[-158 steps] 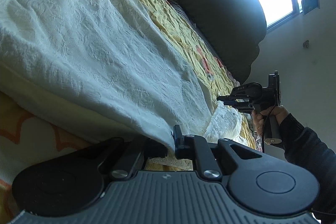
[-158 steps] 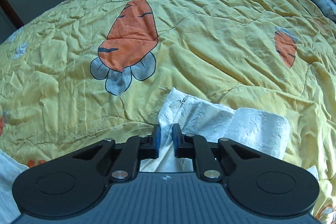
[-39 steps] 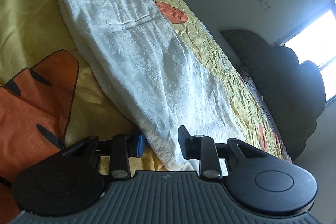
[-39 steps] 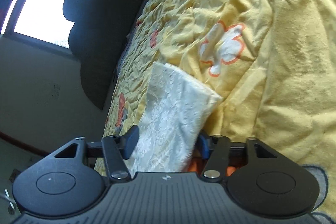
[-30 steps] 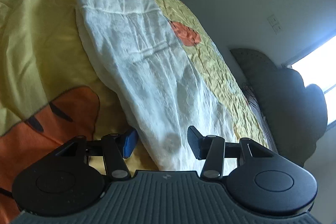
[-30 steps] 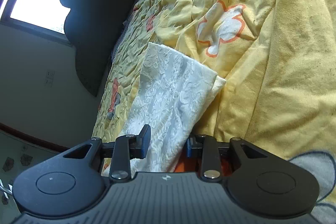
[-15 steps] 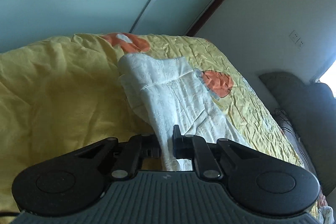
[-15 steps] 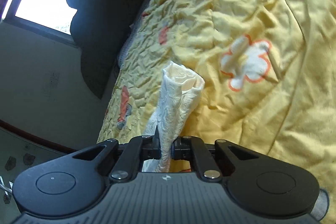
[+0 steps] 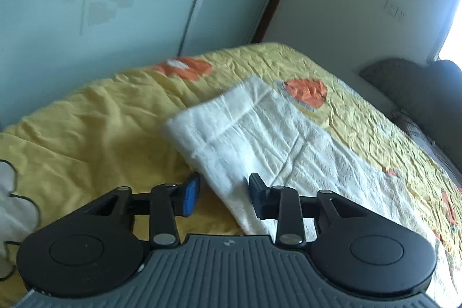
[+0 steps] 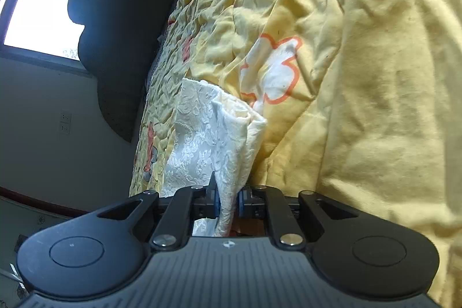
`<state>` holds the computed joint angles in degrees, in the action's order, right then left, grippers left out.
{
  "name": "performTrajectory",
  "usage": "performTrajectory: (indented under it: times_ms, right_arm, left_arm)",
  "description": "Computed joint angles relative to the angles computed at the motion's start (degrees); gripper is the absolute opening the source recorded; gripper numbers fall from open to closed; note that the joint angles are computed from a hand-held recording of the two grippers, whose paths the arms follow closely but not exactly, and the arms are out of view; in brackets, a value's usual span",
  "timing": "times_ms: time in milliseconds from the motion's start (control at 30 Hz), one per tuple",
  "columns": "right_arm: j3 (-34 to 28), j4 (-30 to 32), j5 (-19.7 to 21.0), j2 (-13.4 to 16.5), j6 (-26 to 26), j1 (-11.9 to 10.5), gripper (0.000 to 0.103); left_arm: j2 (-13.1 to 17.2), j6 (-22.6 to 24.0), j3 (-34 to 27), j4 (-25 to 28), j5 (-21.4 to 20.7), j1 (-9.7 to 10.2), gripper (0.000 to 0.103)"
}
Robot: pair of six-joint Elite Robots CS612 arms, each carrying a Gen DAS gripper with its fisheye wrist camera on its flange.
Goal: Fold towel
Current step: 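Open both grippers and withdraw them from the folded cloth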
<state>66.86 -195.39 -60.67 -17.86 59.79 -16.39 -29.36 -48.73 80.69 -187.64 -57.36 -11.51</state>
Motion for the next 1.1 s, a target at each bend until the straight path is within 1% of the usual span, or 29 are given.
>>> performTrajectory:
  times_ms: [33, 67, 100, 133, 167, 200, 233, 267, 300, 333, 367, 400, 467, 500, 533, 600, 633, 667, 700, 733, 767, 800, 833, 900, 967, 1000, 1067, 1100]
  right_arm:
    - [1.97, -0.77, -3.78, -1.25, -0.1, 0.15, 0.019]
    - [3.63, -2.43, -8.98, -2.2, 0.39, 0.64, 0.026]
    - [5.68, -5.75, -13.75, -3.25, 0.22, 0.86, 0.032]
    - [6.34, -8.55, -16.13, -3.6, -1.3, 1.05, 0.033]
    - [6.01, -10.22, -16.1, -3.68, -4.09, 1.23, 0.033]
    - [5.09, -9.87, -13.67, -3.83, -8.15, 1.33, 0.033]
    - [3.75, -7.33, -10.19, -4.06, -13.09, 1.52, 0.033]
    - [2.04, -3.23, -7.22, -4.19, -18.31, 1.94, 0.033]
    - [-0.86, 2.69, -4.5, -3.86, -24.15, 2.74, 0.037]
    - [-3.85, 8.42, -2.82, -3.21, -29.03, 3.54, 0.039]
    - [-6.27, 12.58, -2.37, -2.52, -32.1, 4.12, 0.04]
    - [-9.47, 17.24, -2.53, -1.36, -34.93, 4.96, 0.04]
    - [-15.46, 24.29, -2.77, 0.98, -38.34, 5.68, 0.04]
    - [-17.8, 27.0, -3.85, 1.95, -39.21, 5.99, 0.04]
    - [-20.49, 30.71, -4.7, 2.97, -40.04, 6.18, 0.04]
    - [-24.8, 36.34, -5.64, 4.91, -40.89, 6.16, 0.039]
    - [-25.53, 36.38, -3.75, 5.53, -40.33, 5.65, 0.039]
    - [-26.65, 36.65, -2.06, 6.26, -38.73, 5.22, 0.039]
    - [-27.62, 36.92, 0.0, 6.86, -36.15, 4.68, 0.04]
    - [-28.72, 37.41, 1.56, 7.48, -34.39, 4.32, 0.039]
    - [-29.55, 37.27, 2.55, 8.07, -33.72, 4.09, 0.039]
    - [-30.83, 36.69, 3.11, 8.94, -33.5, 3.97, 0.039]
    - [-31.69, 35.46, 3.39, 9.64, -33.48, 3.97, 0.039]
    - [-32.28, 33.68, 2.63, 10.27, -33.32, 4.2, 0.037]
    - [-31.92, 33.32, 0.25, 9.9, -34.42, 4.72, 0.037]
    - [-30.81, 33.67, -2.13, 8.94, -35.65, 5.17, 0.038]
    - [-25.72, 31.49, -8.46, 5.73, -39.14, 6.27, 0.041]
    - [-21.95, 27.86, -10.46, 3.85, -42.21, 6.69, 0.042]
  left_arm:
    - [-0.55, 1.42, 1.25, -2.48, 2.68, -0.55, 0.042]
    - [-0.97, 3.56, 2.17, -5.16, 4.88, -1.05, 0.043]
    - [-1.27, 6.42, 2.74, -8.17, 6.49, -1.56, 0.045]
    - [-1.4, 9.63, 2.91, -11.22, 6.96, -1.98, 0.048]
    - [-1.26, 13.34, 2.48, -14.21, 6.26, -2.33, 0.051]
    - [-0.97, 16.48, 1.6, -16.07, 4.57, -2.51, 0.06]
    - [-0.61, 19.57, -0.05, -16.43, 1.0, -2.63, 0.068]
    - [-0.21, 21.58, -1.82, -15.65, -3.32, -2.7, 0.069]
    - [0.54, 23.29, -4.11, -14.27, -8.21, -2.7, 0.069]
    - [1.5, 25.4, -6.95, -11.38, -13.31, -2.71, 0.069]
    - [2.57, 27.93, -10.0, -7.6, -17.38, -2.88, 0.069]
    - [4.11, 30.72, -13.48, -4.31, -20.17, -3.27, 0.068]
    - [7.24, 36.68, -20.81, 4.98, -23.7, -4.19, 0.067]
    - [8.77, 37.85, -24.28, 9.12, -25.03, -4.42, 0.064]
    - [10.65, 38.64, -28.18, 14.02, -26.49, -4.6, 0.064]
    - [14.0, 37.48, -35.12, 22.6, -26.21, -4.99, 0.061]
    - [16.11, 37.63, -39.06, 26.67, -26.2, -5.03, 0.061]
    - [17.48, 37.79, -41.48, 28.34, -25.59, -5.02, 0.064]
    - [18.69, 38.91, -43.1, 27.61, -24.85, -4.9, 0.071]
    - [19.39, 39.19, -44.07, 27.44, -25.21, -4.75, 0.077]
    - [19.73, 38.93, -44.69, 27.71, -26.13, -4.63, 0.081]
    - [20.34, 38.99, -45.95, 28.44, -26.89, -4.59, 0.094]
    - [21.01, 39.45, -47.14, 29.03, -27.15, -4.65, 0.103]
    - [22.61, 42.39, -49.7, 28.99, -22.74, -5.59, 0.102]
    - [23.36, 41.09, -50.66, 27.93, -21.52, -5.79, 0.102]
    - [23.14, 40.64, -50.54, 28.3, -21.44, -5.83, 0.102]
    - [21.41, 39.49, -47.68, 27.72, -21.49, -5.79, 0.095]
    - [19.84, 38.75, -44.87, 26.5, -21.22, -5.82, 0.083]
